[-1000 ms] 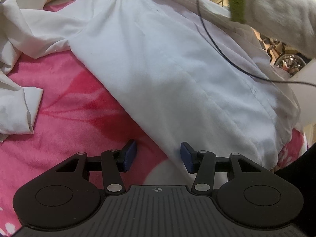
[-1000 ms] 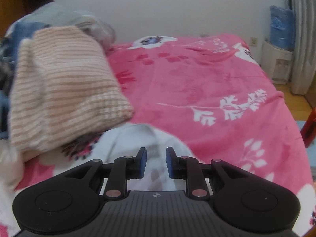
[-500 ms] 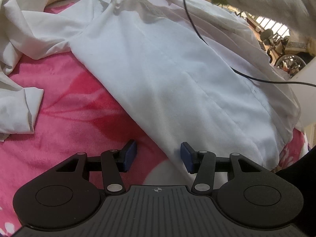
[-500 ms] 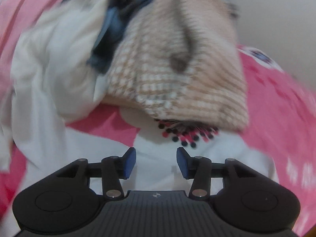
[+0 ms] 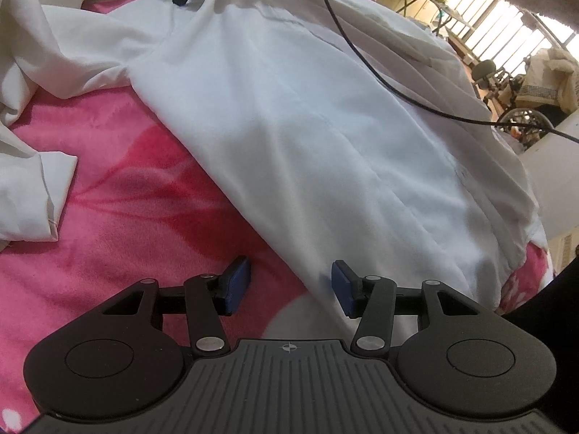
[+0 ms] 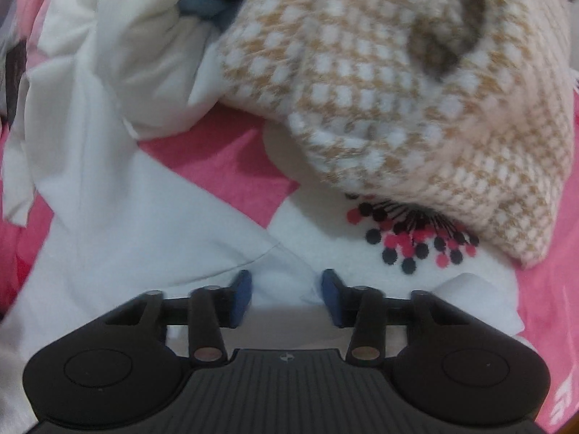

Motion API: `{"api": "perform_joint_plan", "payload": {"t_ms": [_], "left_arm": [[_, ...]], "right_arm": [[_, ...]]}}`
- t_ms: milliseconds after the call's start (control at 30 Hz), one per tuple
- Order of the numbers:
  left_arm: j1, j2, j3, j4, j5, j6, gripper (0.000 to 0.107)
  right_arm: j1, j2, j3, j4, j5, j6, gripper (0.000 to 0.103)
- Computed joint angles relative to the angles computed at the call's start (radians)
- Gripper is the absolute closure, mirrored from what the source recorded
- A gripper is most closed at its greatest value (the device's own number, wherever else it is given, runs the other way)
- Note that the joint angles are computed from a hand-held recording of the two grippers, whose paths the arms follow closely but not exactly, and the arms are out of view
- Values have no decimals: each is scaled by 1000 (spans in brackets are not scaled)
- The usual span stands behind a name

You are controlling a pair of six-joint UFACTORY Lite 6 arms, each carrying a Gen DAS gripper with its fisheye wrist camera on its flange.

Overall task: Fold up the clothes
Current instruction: 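Release the collar with the right gripper and pinch the shirt again near the sweater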

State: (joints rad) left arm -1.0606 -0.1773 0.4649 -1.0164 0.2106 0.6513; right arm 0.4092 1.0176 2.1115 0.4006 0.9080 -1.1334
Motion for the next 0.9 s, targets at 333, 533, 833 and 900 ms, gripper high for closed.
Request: {"api": "perform_joint_plan", "payload": {"t_ms": [333,533,833,900], "left_arm": [[11,17,13,-30,14,22,57],[-12,25,23,24,-2,-50,57],[-14,13,21,88,-4,-139,57],[-14,9,20,93,-4,-154,57]], "right_arm": [[-24,-196,-305,309,-198,-275,103],[-2,-174,-381,377,-328,-321,102],[-113,-338,-573,714,-356,-408,65],[-170,-412,-642,770,-317,-417,65]]}}
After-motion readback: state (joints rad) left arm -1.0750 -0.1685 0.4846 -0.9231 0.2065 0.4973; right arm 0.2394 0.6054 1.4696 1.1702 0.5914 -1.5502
